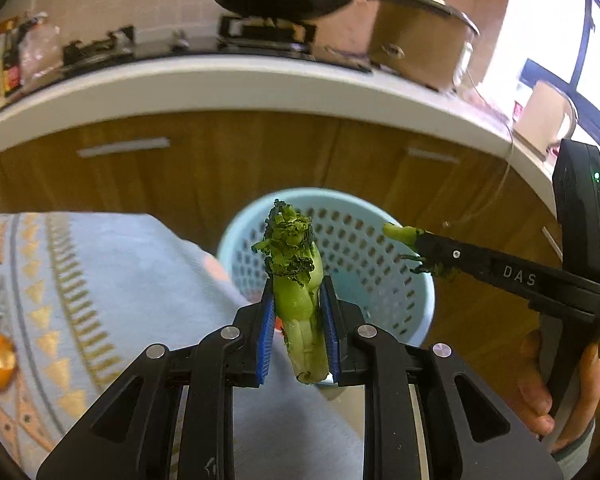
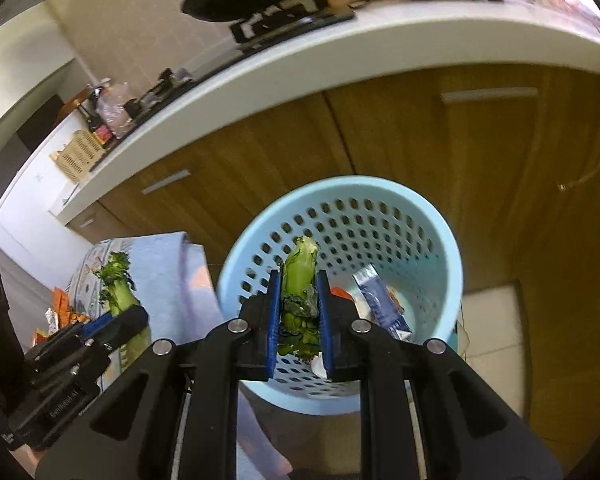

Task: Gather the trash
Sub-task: 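Carry the green stalk over the basket and open the left tool while the right tool drops green broccoli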

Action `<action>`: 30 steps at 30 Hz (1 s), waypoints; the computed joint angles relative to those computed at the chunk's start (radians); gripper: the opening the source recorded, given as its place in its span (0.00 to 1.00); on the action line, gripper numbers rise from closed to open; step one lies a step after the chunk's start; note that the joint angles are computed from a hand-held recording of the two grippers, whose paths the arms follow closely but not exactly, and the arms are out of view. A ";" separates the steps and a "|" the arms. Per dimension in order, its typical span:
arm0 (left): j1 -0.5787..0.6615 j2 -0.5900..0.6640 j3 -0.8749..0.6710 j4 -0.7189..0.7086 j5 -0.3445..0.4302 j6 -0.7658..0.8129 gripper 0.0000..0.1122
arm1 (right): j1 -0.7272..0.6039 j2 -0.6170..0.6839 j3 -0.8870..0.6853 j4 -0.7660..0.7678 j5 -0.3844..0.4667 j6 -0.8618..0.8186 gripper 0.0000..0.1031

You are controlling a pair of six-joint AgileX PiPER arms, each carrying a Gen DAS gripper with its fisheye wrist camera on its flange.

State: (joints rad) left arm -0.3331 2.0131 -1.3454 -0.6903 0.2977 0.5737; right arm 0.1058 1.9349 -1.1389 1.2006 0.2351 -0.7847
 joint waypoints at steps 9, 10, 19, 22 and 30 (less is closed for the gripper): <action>-0.029 0.132 -0.165 0.077 0.148 -0.054 0.18 | -0.032 0.077 -0.038 -0.155 0.065 0.160 0.15; -0.039 0.131 -0.160 0.089 0.136 -0.059 0.18 | -0.031 0.088 -0.046 -0.183 0.072 0.185 0.15; -0.041 0.158 -0.202 0.134 0.168 -0.124 0.35 | -0.024 0.117 -0.077 -0.252 0.086 0.253 0.16; -0.036 0.150 -0.197 0.113 0.151 -0.112 0.42 | -0.024 0.121 -0.081 -0.260 0.087 0.254 0.18; -0.019 0.099 -0.136 0.068 0.112 -0.083 0.42 | -0.021 0.092 -0.062 -0.194 0.068 0.191 0.33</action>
State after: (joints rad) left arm -0.3520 2.1125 -1.4810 -0.6222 0.4095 0.4908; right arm 0.0846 2.0270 -1.2007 1.0069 0.3027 -0.5938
